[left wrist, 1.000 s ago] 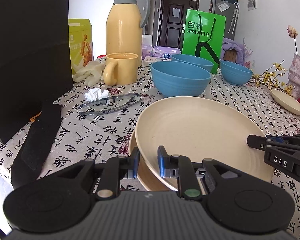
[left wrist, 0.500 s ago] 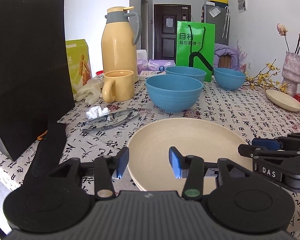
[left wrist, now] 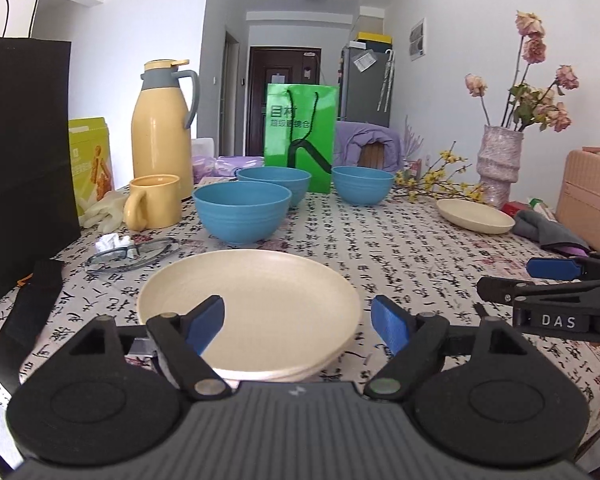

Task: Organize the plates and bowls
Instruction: 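Move both grippers to the cream plate beside the vase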

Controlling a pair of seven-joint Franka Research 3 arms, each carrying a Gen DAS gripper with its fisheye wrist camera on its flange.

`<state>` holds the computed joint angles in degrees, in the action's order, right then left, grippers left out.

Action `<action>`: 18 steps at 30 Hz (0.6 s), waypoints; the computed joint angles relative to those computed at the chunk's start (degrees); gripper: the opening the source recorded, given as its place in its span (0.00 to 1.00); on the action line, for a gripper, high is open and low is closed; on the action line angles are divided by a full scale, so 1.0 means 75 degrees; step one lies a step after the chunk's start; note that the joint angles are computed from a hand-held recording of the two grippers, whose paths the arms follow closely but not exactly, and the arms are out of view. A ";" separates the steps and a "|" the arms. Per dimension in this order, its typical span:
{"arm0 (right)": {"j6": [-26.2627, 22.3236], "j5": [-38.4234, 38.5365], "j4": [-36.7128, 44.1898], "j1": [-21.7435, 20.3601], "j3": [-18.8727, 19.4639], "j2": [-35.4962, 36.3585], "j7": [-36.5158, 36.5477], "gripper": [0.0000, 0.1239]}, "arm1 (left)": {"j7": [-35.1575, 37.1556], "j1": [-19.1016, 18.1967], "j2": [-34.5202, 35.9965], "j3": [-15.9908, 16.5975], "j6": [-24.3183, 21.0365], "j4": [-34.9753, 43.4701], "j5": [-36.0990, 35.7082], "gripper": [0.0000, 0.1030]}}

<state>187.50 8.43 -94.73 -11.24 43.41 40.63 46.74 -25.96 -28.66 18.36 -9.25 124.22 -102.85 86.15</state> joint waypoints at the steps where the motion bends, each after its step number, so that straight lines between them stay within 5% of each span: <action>1: 0.0375 -0.0077 -0.0390 -0.0463 0.0387 -0.0045 -0.0099 0.62 | -0.0026 -0.0042 0.0081 -0.0019 0.0037 0.0086 0.0086 0.82; 8: 0.2557 -0.1362 -0.2568 -0.2731 0.1670 -0.0327 0.0682 0.75 | -0.0189 -0.0589 0.0760 0.0060 0.0212 0.0823 0.0913 0.99; 12: 0.3275 -0.1617 -0.3159 -0.2902 0.1280 -0.0616 0.0984 0.78 | -0.0118 -0.0819 0.1119 0.0160 0.0379 0.1213 0.0952 1.00; 18: 0.3457 -0.1774 -0.3455 -0.2865 0.0631 -0.0943 0.1557 0.82 | 0.0089 -0.1101 0.1516 0.0378 0.0542 0.1710 0.0804 1.00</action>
